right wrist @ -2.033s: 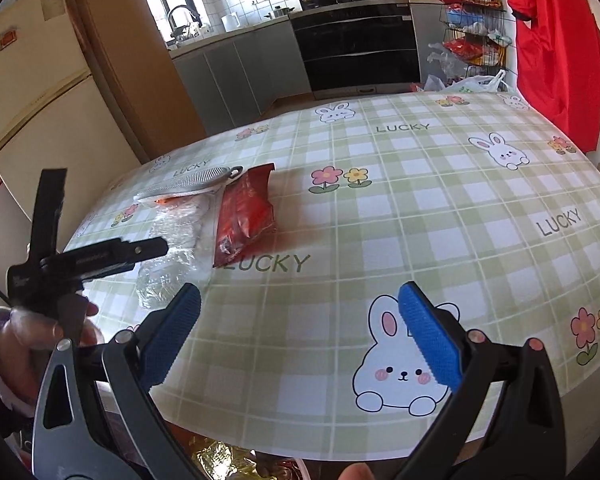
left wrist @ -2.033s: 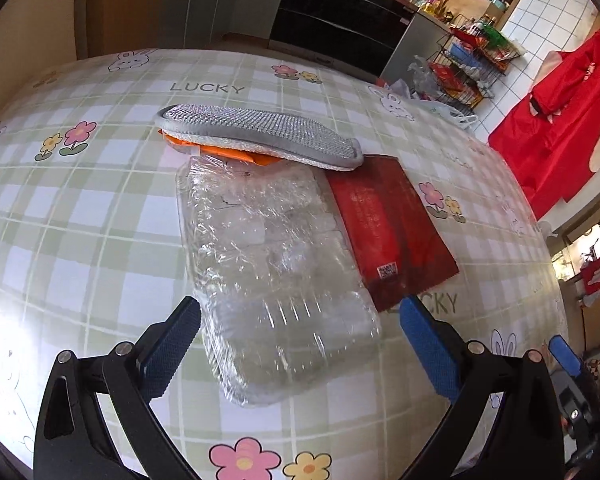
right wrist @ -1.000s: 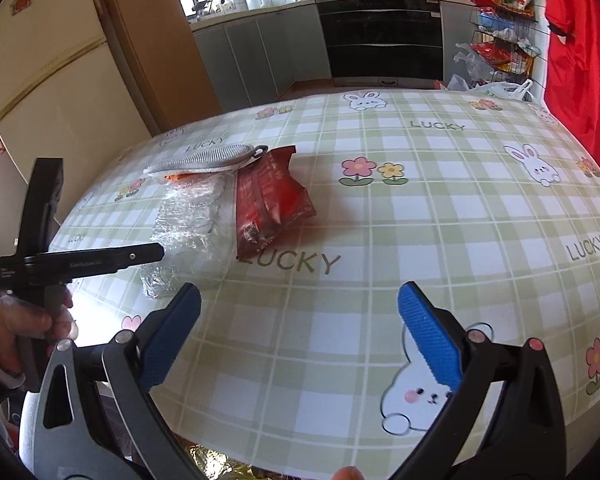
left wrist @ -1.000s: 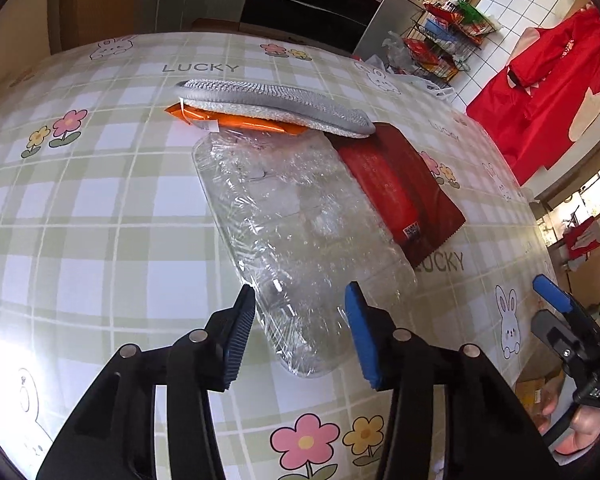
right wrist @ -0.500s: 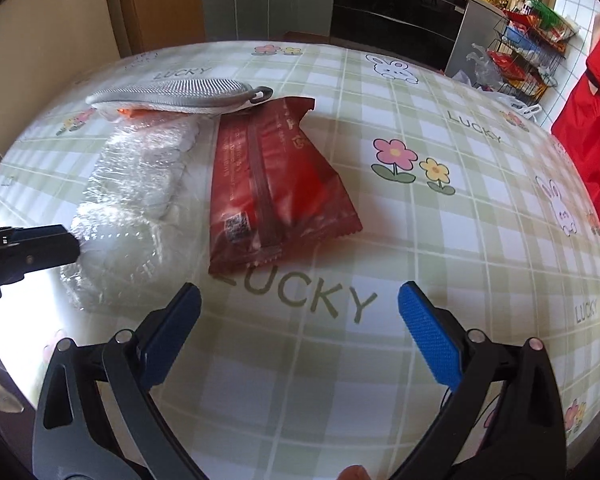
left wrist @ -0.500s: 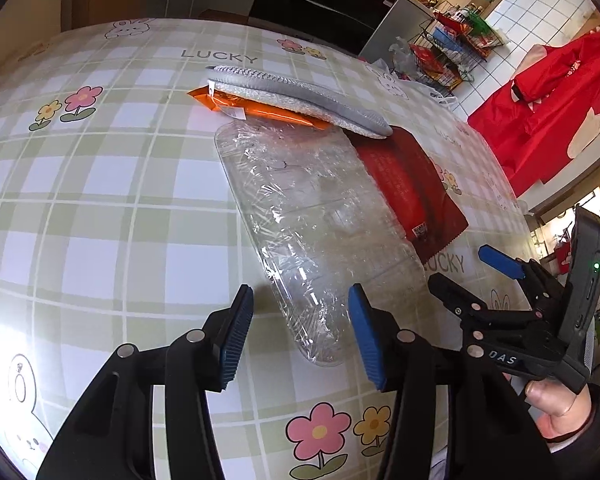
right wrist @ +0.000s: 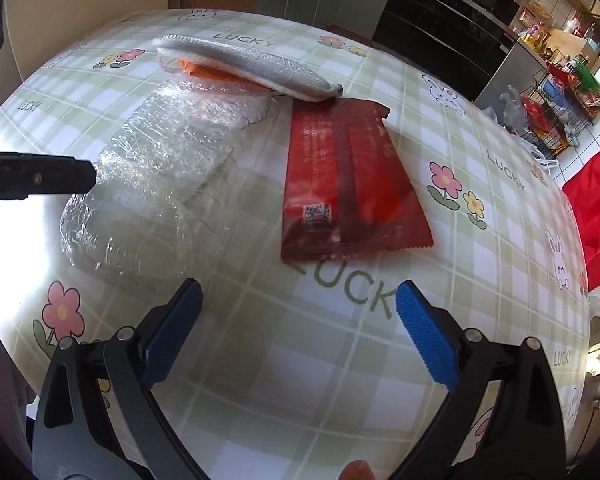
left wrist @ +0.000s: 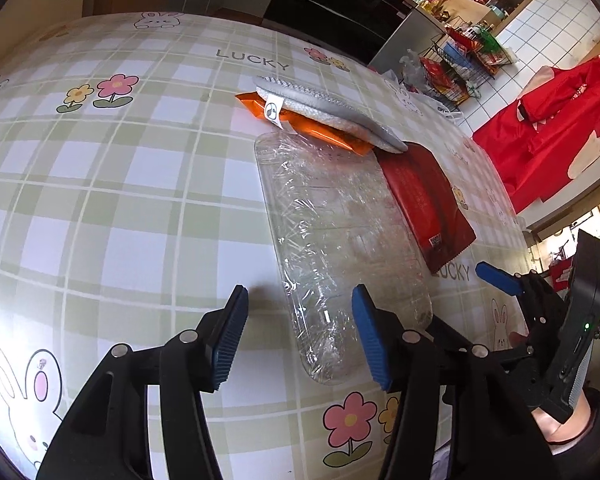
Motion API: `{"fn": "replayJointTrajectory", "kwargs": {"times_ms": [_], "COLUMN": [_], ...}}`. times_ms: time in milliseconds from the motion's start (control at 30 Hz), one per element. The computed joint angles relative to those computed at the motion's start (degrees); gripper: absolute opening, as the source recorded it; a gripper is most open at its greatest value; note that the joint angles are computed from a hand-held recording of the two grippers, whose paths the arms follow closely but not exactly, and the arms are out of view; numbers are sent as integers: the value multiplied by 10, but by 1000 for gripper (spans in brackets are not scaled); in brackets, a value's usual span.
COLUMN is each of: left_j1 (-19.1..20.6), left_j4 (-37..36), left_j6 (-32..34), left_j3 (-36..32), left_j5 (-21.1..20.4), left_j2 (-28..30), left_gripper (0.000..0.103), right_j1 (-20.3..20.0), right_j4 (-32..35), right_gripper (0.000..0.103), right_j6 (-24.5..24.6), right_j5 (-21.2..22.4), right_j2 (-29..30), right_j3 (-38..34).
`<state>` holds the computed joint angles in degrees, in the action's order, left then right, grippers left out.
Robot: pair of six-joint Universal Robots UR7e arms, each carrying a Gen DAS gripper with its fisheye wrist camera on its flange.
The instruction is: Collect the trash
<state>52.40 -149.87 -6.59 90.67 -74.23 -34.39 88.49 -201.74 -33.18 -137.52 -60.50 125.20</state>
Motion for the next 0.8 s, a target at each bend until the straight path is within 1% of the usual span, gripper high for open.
{"fn": "replayJointTrajectory", "kwargs": {"times_ms": [100,133,167,200,267,400,500,600,667,700,733,767,800], "left_j1": [2,3,3,4,5,7,7,6,2,-2,-5,-6,-7], "left_j4": [-9,-10,-10,-10,-11,-9,-17,-14,-12,-15,-18,-19,-19], "left_j6": [5,4,2,1,-1,-4,2,-2,-4,-5,-2,1,2], "left_j3": [1,0,-2,-5,-10,-15,-11,-15,-18,-19,-20,-21,-24], "left_j5": [0,-3,-5,-6,-6,-15,-19,-23,-18,-12,-10,-10,-7], "left_j2": [0,0,2,4,8,10,8,10,14,17,20,22,26], "left_gripper": [55,55,56,56,56,56,56,56,60,67,68,68,68], "right_j1": [8,10,10,7,-3,-1,-6,-11,-22,-30,-36,-42,-46], "right_j4": [-40,-45,-44,-32,10,43,50,38,48,66,82,97,112], "right_gripper": [95,96,95,95,96,96,96,96,96,96,93,84,81], "right_j6": [-30,-40,-41,-31,3,19,52,61,72,84,95,103,105], "right_j5": [-16,-24,-22,-15,6,8,56,77,98,112,126,137,140], "right_j2": [16,18,16,9,-12,-20,-50,-66,-81,-91,-99,-106,-107], "right_j3": [5,7,12,15,18,11,17,13,7,2,-1,-4,-11]}}
